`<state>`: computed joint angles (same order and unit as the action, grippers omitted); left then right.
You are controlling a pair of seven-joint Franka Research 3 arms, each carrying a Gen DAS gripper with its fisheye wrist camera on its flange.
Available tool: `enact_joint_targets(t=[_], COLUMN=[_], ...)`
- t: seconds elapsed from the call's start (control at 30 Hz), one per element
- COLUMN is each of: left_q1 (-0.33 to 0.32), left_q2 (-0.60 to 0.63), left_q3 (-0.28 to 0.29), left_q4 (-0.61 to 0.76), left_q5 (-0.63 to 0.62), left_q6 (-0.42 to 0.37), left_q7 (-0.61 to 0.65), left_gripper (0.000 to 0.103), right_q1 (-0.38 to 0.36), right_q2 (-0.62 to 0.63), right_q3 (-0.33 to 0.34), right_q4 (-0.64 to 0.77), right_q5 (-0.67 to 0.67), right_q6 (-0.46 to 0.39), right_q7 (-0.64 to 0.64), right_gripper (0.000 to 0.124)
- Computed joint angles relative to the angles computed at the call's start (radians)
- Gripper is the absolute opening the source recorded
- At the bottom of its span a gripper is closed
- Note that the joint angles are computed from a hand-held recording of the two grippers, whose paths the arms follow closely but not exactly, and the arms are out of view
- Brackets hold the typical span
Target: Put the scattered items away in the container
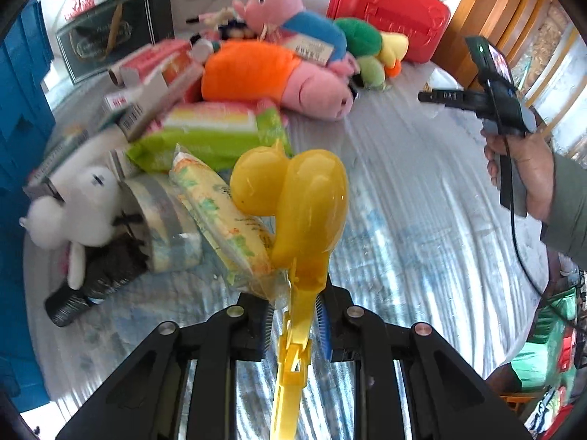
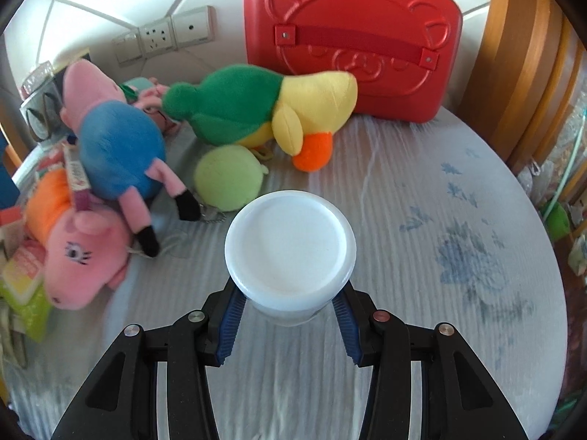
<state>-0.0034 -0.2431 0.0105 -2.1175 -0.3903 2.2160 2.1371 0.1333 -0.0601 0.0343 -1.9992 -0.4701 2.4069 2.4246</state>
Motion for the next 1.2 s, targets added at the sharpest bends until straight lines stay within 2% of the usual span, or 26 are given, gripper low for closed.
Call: enact_joint_targets(t=[0.23,0.63,0.9,1.2], left_q1=[-0.015,-0.028,-0.049,-0.070], left_q2=[-0.035,-0.088,-0.144,-0.173], left_q3=[0.014,0.053,0.083,0.125], left_q4=[0.058,0.152,0.201,0.264], left_q5=[-0.049,-0.099,-0.112,-0.141], left_q6=[0.012,-0.003,0.012,-0.004], left_q7=[0.035,0.069,0.126,0.158], left_gripper=[0.020,0.020,0.020,0.020], right_q1=[0.007,0.030,0.053,0.056], right_q2=[-0.098,-0.203,-0.260,-0.321], right_q3=[0.036,0.121,0.187,0.252], right_q4=[0.009,0.159,0.248,0.288], right_q5=[0.015,0.087,0.070,0.038], right_q6=[-0.051,-0.262,-0.363,-0.433], right_q7=[-0.002,0.037,0.060,0.106], right_gripper=[0.045,0.045,0.045,0.045])
